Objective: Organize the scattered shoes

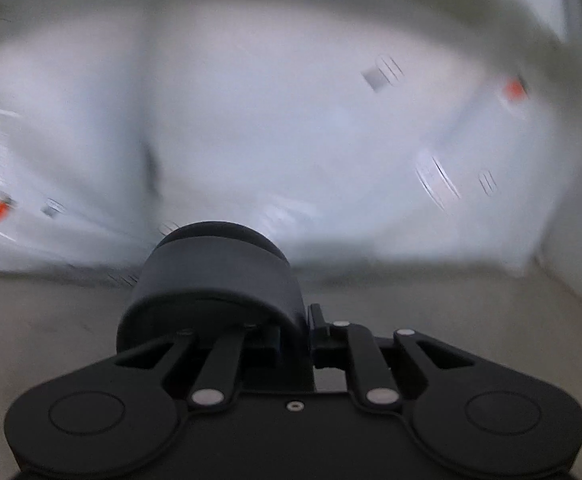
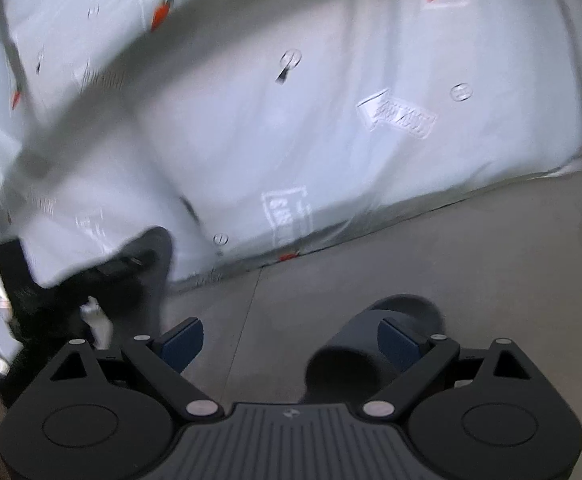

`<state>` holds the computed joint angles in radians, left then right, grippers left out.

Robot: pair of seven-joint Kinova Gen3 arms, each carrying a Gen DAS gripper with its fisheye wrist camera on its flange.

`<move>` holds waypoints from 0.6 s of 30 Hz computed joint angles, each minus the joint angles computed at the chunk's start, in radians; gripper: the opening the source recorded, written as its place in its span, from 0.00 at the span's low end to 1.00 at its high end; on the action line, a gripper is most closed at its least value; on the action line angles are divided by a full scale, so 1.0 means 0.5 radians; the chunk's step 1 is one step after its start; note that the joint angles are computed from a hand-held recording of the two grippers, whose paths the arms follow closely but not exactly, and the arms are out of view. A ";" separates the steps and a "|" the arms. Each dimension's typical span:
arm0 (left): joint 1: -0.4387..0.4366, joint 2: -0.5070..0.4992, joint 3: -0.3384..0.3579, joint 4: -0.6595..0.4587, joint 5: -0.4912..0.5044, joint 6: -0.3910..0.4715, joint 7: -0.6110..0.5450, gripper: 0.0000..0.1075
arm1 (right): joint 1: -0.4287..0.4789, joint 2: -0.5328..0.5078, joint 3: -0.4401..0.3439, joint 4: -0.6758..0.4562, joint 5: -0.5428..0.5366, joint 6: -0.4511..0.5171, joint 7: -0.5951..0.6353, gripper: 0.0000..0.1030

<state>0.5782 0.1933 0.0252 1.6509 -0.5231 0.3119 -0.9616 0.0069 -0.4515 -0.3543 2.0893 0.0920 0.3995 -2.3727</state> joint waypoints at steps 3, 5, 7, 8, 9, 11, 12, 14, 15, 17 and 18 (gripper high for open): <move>0.034 0.158 0.089 -0.094 -0.173 0.089 -0.064 0.14 | -0.024 -0.251 0.031 0.104 0.045 0.184 -0.119 0.92; -0.035 0.284 0.238 -0.223 -0.197 0.236 -0.203 0.15 | -0.009 -0.430 0.033 0.161 0.049 0.327 -0.163 0.92; -0.088 0.382 0.342 -0.367 -0.094 0.399 -0.359 0.16 | 0.043 -0.532 0.044 0.183 -0.033 0.404 -0.077 0.92; -0.075 0.407 0.342 -0.433 -0.013 0.480 -0.412 0.16 | 0.073 -0.597 0.054 0.191 -0.072 0.472 -0.030 0.92; -0.046 0.432 0.324 -0.500 0.068 0.562 -0.453 0.13 | 0.095 -0.688 0.088 0.202 -0.082 0.554 0.006 0.92; 0.035 0.476 0.254 -0.639 0.231 0.724 -0.533 0.10 | 0.116 -0.809 0.156 0.211 -0.071 0.682 0.039 0.92; 0.086 0.493 0.208 -0.706 0.297 0.806 -0.550 0.10 | 0.128 -0.846 0.181 0.220 -0.071 0.710 0.057 0.92; 0.195 0.535 0.111 -0.864 0.456 0.968 -0.485 0.12 | 0.135 -0.900 0.274 0.250 -0.078 0.743 0.106 0.92; 0.247 0.552 0.070 -0.933 0.501 1.050 -0.448 0.12 | 0.139 -0.926 0.324 0.268 -0.081 0.753 0.135 0.92; 0.304 0.566 0.060 -1.017 0.513 1.183 -0.346 0.12 | 0.089 -0.902 0.488 0.318 -0.088 0.696 0.214 0.92; 0.329 0.558 0.071 -1.022 0.517 1.204 -0.264 0.12 | 0.068 -0.894 0.545 0.335 -0.099 0.671 0.257 0.92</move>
